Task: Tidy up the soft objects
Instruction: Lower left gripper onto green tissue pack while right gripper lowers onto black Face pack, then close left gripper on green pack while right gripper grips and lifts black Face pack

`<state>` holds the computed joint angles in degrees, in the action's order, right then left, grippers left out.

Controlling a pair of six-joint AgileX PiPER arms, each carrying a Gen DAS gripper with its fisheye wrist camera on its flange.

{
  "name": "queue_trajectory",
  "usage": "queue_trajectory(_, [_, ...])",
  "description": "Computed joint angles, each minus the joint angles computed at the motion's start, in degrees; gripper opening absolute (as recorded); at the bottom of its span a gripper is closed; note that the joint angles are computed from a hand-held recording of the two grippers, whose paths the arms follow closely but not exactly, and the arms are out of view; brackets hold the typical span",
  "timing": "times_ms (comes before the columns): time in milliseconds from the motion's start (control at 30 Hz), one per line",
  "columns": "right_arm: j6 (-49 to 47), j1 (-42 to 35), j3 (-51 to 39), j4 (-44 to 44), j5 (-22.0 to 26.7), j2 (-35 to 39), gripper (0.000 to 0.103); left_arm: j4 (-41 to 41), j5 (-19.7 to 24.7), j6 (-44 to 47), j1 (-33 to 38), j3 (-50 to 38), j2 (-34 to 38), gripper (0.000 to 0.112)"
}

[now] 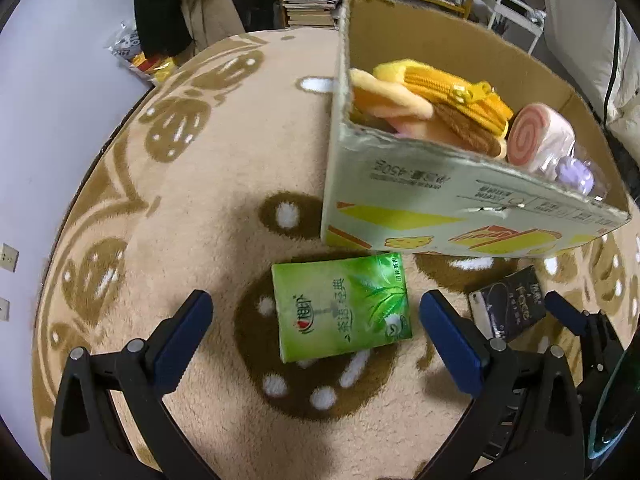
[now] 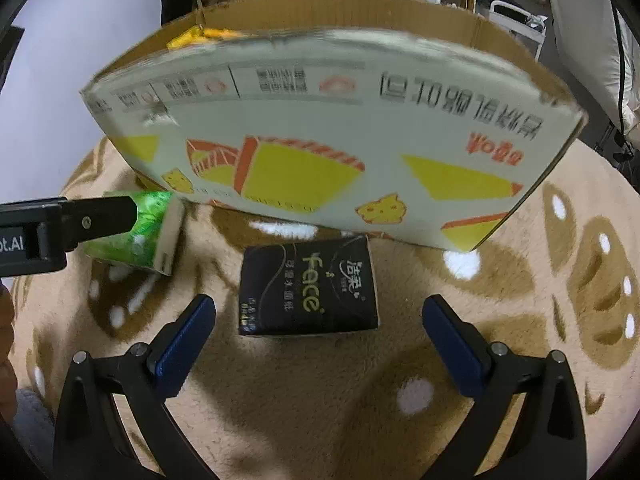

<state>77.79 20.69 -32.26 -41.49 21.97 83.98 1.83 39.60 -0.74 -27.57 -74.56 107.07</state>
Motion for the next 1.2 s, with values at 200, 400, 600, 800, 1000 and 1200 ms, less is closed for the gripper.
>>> queue_trajectory(200, [0.63,-1.97,-0.35,-0.81,-2.52,1.83,0.103,3.18,-0.02,-1.92,-1.58,-0.58,2.47,0.102])
queue_trajectory(400, [-1.59,-4.17,-0.73,0.36,-3.44,2.12,0.102,0.02,-0.33,0.67,-1.21,-0.35,2.89,0.088])
queue_trajectory(600, [-0.63,-3.88,-1.41,-2.26,-0.26,2.99,0.081,-3.56,-0.26,2.80,-0.08,-0.17,2.97,0.076])
queue_trajectory(800, [-3.49,-5.96,-1.23,-0.18,-0.94,1.76,0.069,-6.24,-0.61,3.77,1.42,0.90,2.11,0.074])
queue_trajectory(1000, [-6.46,-6.28,-0.24,2.41,-0.83,-1.08,0.069,-8.43,-1.80,4.53,2.93,3.42,-0.36,0.074])
queue_trajectory(1200, [-0.09,-1.32,1.89,-2.11,2.90,-6.45,0.068,-10.14,-3.63,5.27,3.72,7.63,-5.84,0.074])
